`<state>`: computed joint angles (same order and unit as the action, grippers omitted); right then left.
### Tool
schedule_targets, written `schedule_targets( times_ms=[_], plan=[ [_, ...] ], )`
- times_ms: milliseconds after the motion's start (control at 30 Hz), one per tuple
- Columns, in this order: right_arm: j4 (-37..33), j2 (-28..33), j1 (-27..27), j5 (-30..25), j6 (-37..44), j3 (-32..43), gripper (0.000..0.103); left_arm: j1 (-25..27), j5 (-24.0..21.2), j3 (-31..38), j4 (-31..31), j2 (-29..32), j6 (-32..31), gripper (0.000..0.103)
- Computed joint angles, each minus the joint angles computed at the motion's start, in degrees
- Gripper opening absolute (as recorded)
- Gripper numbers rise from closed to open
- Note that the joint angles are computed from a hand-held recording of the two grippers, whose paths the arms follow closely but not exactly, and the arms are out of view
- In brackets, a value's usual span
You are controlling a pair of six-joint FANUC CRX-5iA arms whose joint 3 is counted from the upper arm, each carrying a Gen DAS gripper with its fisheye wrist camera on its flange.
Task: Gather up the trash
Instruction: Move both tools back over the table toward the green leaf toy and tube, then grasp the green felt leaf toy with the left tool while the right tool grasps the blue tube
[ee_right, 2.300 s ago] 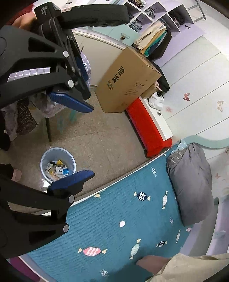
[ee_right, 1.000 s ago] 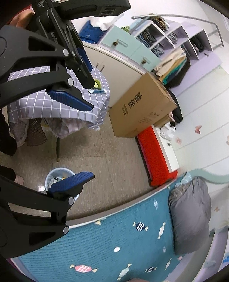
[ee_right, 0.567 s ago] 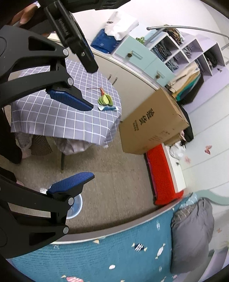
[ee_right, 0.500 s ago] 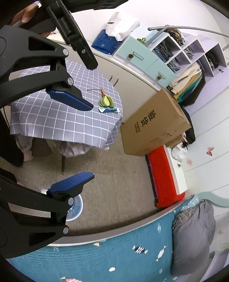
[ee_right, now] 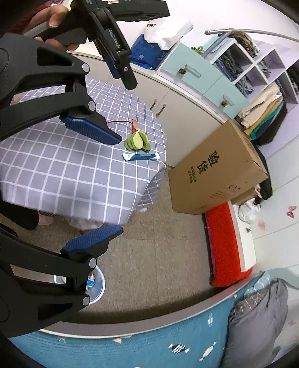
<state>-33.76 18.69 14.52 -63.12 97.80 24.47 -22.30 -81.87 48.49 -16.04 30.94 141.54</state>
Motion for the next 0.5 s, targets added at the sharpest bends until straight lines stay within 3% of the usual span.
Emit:
schedule_targets(
  times_ms=[333,500],
  plan=[
    [6.0,12.0,7.5,-2.5,-6.3,11.9,0.072,10.8,6.5,-6.4,10.3,2.9,-3.1,0.072],
    [9.2,16.8,10.1,-4.3,-9.3,16.7,0.072,13.8,8.1,-6.1,15.4,7.2,-8.5,0.072]
  ],
)
